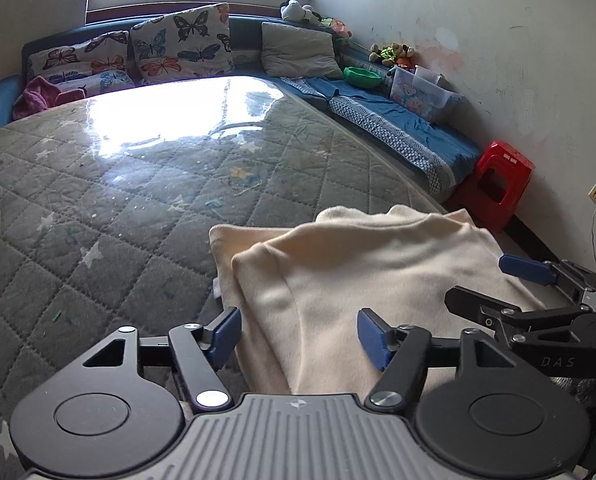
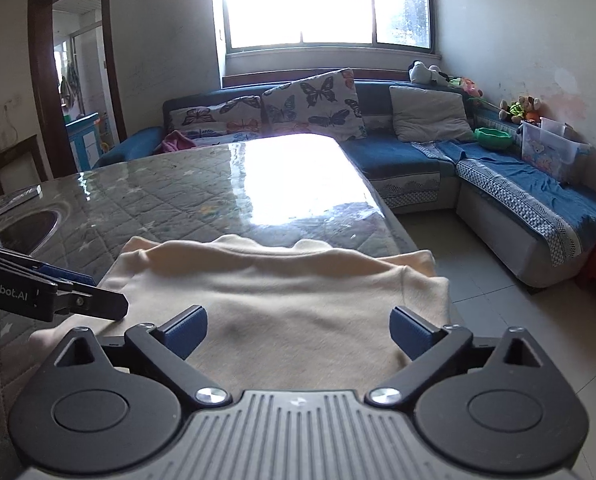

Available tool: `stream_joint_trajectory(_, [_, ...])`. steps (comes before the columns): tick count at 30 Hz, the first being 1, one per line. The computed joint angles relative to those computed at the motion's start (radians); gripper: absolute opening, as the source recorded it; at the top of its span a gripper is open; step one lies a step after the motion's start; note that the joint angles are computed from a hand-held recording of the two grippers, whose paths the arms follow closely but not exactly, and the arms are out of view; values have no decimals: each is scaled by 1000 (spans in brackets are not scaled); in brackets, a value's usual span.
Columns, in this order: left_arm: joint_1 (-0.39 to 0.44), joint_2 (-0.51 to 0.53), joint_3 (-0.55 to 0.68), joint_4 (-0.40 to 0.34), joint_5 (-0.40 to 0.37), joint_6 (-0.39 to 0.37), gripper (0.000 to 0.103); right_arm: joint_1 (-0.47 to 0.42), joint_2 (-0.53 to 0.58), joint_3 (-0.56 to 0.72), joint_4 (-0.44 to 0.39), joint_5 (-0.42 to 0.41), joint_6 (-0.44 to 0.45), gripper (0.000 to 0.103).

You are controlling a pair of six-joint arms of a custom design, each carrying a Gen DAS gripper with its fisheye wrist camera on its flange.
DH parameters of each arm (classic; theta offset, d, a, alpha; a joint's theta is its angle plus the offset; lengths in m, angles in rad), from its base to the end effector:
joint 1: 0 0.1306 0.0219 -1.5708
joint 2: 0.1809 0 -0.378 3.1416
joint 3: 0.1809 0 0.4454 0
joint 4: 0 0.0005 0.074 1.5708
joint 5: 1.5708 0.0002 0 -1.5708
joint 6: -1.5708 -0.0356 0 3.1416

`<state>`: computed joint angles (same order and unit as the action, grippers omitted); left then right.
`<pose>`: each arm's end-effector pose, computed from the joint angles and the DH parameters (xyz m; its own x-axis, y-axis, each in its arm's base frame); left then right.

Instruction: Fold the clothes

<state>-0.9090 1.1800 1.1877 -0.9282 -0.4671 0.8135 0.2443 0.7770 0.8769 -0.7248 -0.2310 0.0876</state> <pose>0.2903 -0.3474 0.4194 -0.7261 -0.1237 -0.6763 0.0134 0.9810 -0.1938 0.3238 0.0886 0.4205 -0.5291 -0.2197 -0.8196 -0.4637 0.8838 0.0625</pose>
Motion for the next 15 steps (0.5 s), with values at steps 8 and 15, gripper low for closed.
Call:
stream_joint_trajectory(8, [-52,-15,-22,-16,-70,-2,79,22,-51,-32,-26,32,21,103])
stream_joint_trajectory(15, [-83,-21,-36,-27,-118,-20,85,28,-104,-70,-41,64,30,103])
